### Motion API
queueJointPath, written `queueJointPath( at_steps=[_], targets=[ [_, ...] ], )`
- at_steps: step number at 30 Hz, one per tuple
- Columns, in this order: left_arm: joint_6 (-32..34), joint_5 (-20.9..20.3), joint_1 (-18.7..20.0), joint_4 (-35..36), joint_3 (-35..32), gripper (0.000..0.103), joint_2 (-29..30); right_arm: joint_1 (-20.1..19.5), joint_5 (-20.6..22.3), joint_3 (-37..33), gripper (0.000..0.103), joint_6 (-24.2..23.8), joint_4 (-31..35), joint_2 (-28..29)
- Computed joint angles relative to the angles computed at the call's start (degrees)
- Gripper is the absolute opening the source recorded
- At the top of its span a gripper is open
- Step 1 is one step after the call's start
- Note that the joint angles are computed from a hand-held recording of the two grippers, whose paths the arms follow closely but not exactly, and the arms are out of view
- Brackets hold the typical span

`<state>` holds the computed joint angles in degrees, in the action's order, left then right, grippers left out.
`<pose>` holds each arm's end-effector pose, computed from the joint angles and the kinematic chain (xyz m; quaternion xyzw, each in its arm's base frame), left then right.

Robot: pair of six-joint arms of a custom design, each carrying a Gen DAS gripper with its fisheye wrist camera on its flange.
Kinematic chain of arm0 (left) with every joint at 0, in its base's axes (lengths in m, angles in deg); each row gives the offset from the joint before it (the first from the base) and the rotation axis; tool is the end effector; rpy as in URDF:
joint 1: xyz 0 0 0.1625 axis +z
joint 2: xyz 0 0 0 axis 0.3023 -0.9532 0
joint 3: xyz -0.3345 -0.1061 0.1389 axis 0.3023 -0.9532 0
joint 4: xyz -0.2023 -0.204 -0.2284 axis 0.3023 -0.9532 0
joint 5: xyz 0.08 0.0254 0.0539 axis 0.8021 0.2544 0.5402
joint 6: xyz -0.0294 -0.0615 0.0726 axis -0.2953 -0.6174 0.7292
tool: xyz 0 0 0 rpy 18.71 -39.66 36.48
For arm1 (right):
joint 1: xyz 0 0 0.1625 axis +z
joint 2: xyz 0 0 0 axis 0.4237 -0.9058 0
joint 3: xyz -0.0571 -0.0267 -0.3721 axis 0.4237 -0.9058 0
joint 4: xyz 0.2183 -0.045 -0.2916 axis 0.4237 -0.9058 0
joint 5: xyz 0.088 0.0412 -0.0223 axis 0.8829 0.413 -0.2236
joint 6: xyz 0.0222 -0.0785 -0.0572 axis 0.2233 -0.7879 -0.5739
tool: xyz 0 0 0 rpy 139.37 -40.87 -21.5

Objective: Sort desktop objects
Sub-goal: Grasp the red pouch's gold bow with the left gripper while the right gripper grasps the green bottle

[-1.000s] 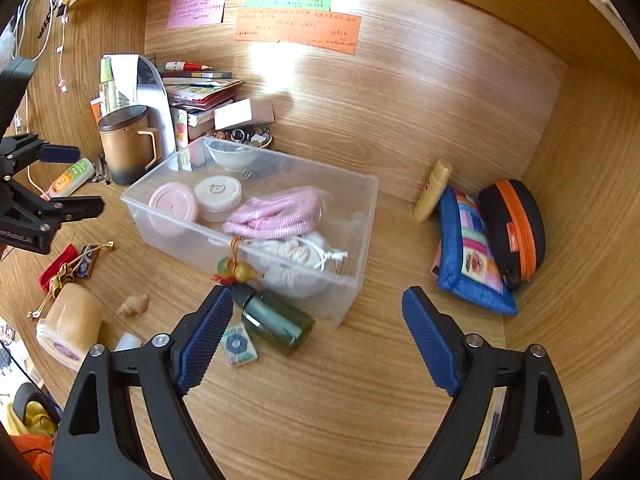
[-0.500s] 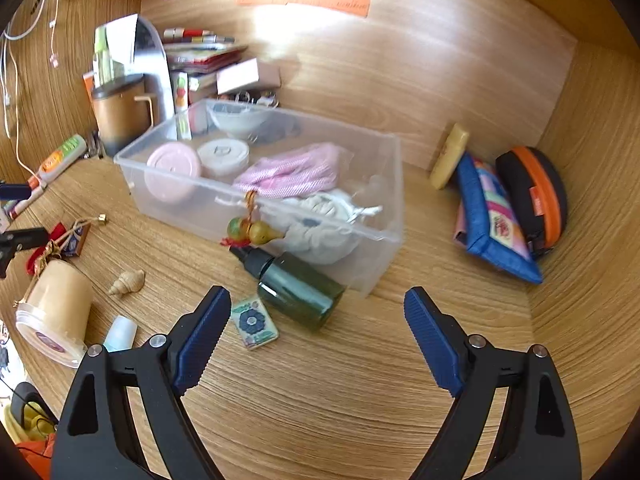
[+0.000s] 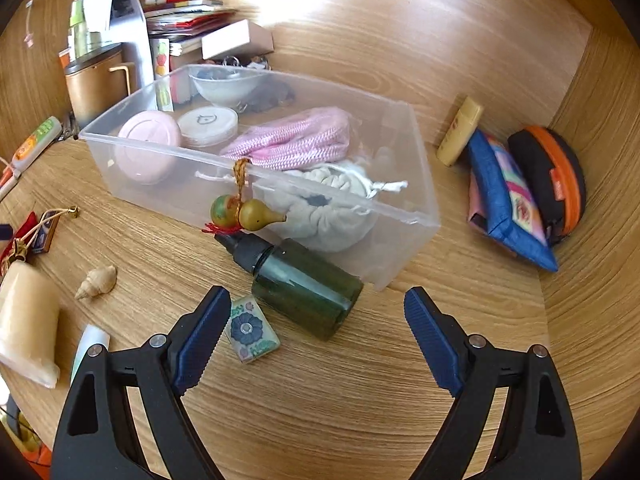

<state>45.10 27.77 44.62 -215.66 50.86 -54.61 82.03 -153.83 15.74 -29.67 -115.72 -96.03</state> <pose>-0.0240 -0.5120 0.2766 -0.0313 0.8742 -0.2713 0.4014 0.3037 -0.6919 0.0100 0.4752 -0.8132 0.1648 0.2926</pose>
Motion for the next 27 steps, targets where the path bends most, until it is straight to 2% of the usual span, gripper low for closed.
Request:
queueJointPath(
  at_steps=[3,8,10,12,13,15,17,19,21,23,27],
  targets=[
    [1.2,1.0,-0.2,-2.8,1.4,0.100,-0.1,-0.1,-0.3,-1.6,0.087,1.3,1.0,1.1],
    [6.9,4.7,-1.5,-12.0,5.2,0.100,0.4,-0.4,-0.3,-3.9,0.087,1.7,2.8,2.1],
    [7.6,4.9,-1.8,-13.8,5.9,0.095,0.6,-0.4,0.1,-4.6,0.087,2.3,4.1,2.3],
    [7.2,5.8,-2.1,-15.4,6.4,0.083,0.8,-0.5,0.3,-5.2,0.087,3.0,4.9,2.6],
    [7.2,6.0,-2.2,-15.9,6.6,0.080,0.9,-0.5,0.5,-5.3,0.087,3.4,5.1,2.6],
    [7.7,6.3,-2.4,-16.7,6.8,0.078,1.2,-0.6,0.3,-5.5,0.087,4.3,3.5,3.2],
    [9.5,6.0,-1.9,-18.5,6.5,0.074,1.7,-0.8,0.4,-6.3,0.085,6.1,4.9,3.4],
    [10.1,5.7,-1.7,-19.1,6.5,0.067,1.6,-1.2,1.8,-6.9,0.084,8.9,7.7,3.0],
    [10.0,6.1,-1.6,-20.5,6.6,0.052,1.9,-1.8,3.8,-6.9,0.081,11.0,9.4,2.4],
    [11.1,6.1,-1.5,-22.7,6.8,0.049,2.3,-2.4,5.8,-6.4,0.079,12.3,10.6,1.7],
    [11.2,5.8,-1.3,-23.2,6.7,0.046,2.2,-2.7,7.1,-5.7,0.068,13.6,12.3,1.0]
  ],
)
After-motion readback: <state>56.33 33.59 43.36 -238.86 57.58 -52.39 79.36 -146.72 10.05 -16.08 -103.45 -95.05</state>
